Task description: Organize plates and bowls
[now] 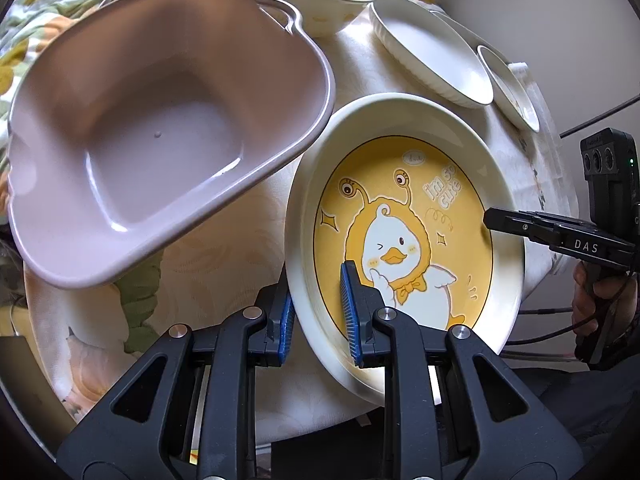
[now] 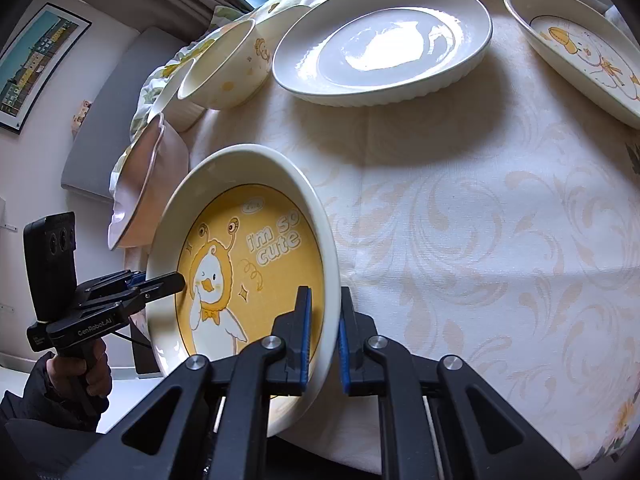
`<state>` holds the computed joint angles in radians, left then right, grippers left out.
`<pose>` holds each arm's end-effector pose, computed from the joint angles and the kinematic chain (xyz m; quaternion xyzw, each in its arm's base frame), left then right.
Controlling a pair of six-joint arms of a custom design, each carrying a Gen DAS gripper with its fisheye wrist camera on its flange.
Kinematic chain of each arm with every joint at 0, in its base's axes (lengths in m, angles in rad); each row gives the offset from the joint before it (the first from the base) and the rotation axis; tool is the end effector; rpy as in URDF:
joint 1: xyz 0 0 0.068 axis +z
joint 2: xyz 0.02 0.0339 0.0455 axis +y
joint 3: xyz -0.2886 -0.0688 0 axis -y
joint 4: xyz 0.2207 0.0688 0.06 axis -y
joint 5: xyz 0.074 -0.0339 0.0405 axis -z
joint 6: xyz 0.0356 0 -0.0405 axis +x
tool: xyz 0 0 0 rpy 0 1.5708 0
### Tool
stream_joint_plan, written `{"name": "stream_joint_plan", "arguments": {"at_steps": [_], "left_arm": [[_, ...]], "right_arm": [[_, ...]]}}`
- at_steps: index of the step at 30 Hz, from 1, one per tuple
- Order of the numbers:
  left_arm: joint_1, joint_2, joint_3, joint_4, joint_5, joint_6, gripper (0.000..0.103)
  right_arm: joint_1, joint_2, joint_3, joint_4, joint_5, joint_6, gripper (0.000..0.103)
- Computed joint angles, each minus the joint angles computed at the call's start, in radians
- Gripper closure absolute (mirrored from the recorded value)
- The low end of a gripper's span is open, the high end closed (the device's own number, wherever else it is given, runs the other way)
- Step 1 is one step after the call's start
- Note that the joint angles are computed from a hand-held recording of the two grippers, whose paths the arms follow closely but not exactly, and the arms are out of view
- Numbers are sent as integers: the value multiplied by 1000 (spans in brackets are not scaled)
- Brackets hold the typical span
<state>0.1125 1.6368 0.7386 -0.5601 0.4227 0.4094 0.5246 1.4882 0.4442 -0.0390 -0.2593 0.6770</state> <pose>0.2356 0.0119 0.1604 0.1560 0.9637 -0.1882 0.1071 0.1770 0.1130 0.1447 0.0421 0.9618 0.2389 0.1266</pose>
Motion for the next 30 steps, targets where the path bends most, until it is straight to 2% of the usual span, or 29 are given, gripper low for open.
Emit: {"name": "stream_joint_plan", "arguments": {"at_steps": [5,9,11,12,13,15,16,17,18,19,20,23,25,26,30], "left_arm": [[-28,-22,-22,31,-27,-37,84],[-68,-58,-43,53,-90,-73,84],[-88,-71,-50,61,-113,-94,83],[-100,-79,-55,67,-126,-109,83],[-106,-82,-58,71,-134,-117,82],[-126,-93,-66,79,-160,-139,79],[-134,-96,-70,83,-172,-146,78],[-140,-97,-73,88,-181,-150,70],[-150,-103,-79,94,-196,-160,48],[-150,-105,-81,98,-201,-162,32],[-152,-116,-92,111,-204,-174,9],[-142,-124,-104,118,-187,-193,7],[-136,-142,-113,113,-188,-200,7],[-132,-157,-115,101,-189,-199,7],[-148,-317,-93,2,-245,-218,7]], "right_arm": [[19,-1,10,-20,24,4,92],[38,-4,23,-34,47,21,91],[49,-21,15,-25,63,41,81],[53,-27,10,-18,66,49,65],[53,-28,7,-16,66,50,42],[52,-30,6,-23,59,47,28],[57,-31,11,-37,65,53,28],[63,-36,15,-50,72,56,28],[71,-42,20,-64,83,57,28],[79,-46,26,-76,94,57,28],[92,-51,37,-97,111,55,28],[117,-66,50,-124,141,52,27],[125,-75,53,-140,156,55,12],[129,-82,55,-152,164,59,9],[140,-163,90,-272,216,46,8]]}}
